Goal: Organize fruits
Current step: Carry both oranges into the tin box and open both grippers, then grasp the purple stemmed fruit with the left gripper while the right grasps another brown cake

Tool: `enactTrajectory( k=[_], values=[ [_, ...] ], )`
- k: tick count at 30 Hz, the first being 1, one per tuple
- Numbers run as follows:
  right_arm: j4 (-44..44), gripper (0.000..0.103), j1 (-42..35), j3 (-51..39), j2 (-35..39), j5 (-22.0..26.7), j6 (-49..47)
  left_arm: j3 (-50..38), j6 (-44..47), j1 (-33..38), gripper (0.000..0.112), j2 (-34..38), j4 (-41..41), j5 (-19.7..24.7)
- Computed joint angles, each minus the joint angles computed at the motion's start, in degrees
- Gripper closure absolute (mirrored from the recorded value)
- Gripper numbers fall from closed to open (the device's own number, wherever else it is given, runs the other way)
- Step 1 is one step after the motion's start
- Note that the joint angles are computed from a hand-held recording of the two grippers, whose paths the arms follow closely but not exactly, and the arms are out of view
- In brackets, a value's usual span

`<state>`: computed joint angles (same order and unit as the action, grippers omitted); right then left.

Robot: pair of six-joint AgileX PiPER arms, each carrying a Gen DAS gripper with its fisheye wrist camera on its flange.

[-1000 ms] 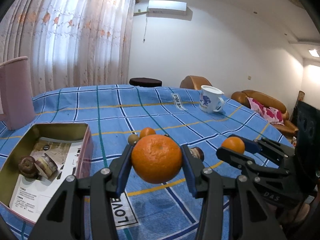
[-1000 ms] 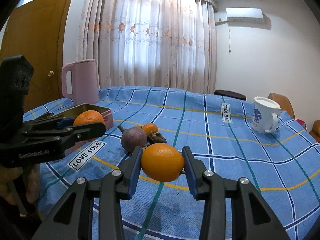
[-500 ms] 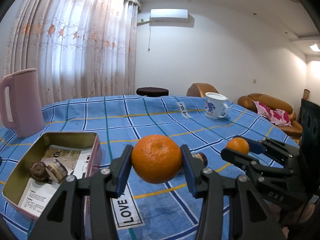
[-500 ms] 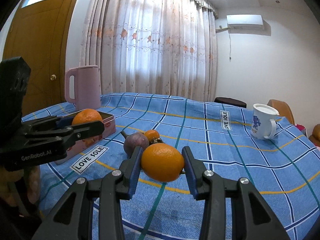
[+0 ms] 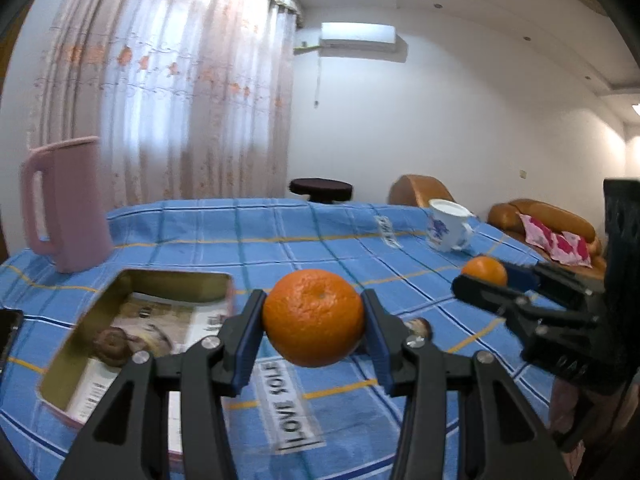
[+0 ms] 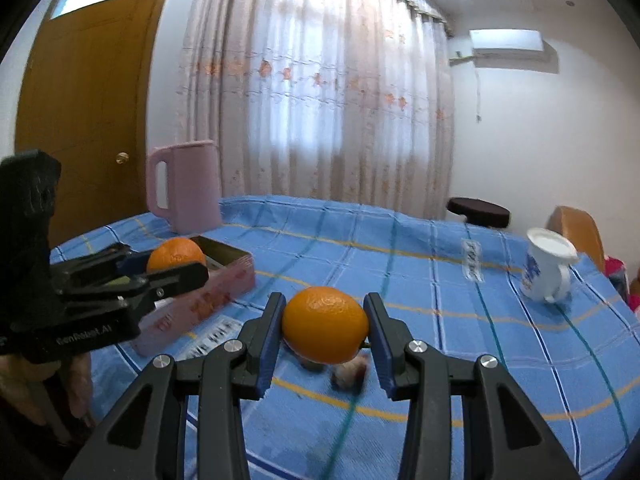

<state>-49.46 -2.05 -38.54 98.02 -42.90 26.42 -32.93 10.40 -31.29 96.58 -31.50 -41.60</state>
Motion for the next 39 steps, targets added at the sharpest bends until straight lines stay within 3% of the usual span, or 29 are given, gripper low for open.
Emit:
enactTrajectory(
  k=[6,16,24,33,35,39],
  values=[
    [-11.4,0.061,4.9,-8.1,-0.8,3.6,13.9,1.3,2.3,7.7,0.063,-4.6,-1.3,5.6],
    [-16.1,0.061,20.6,-20.0,7.0,14.2,18.6,2.7,-7.6,24.1,0.063,-5.1,12.0,11.7],
    [-24.6,0.061,25.9,-27.7,14.3,18.7,27.8,2.6,-13.8,28.7,0.063,-2.6,20.5,13.6],
    [-32.6,0.061,27.8,-30.3,17.9,20.4,35.4,1.6,-12.9,28.9,0.062,-1.6,20.2,15.4],
    [-34.0,0.060,27.7,-30.4,18.1,19.7,36.9,2.3,-10.8,28.1,0.058,-2.3,17.6,14.4],
    [-31.7,0.057,28.1,-29.8,18.0,20.3,34.7,3.8,-4.1,25.8,0.036,-4.6,10.4,12.1]
  ],
)
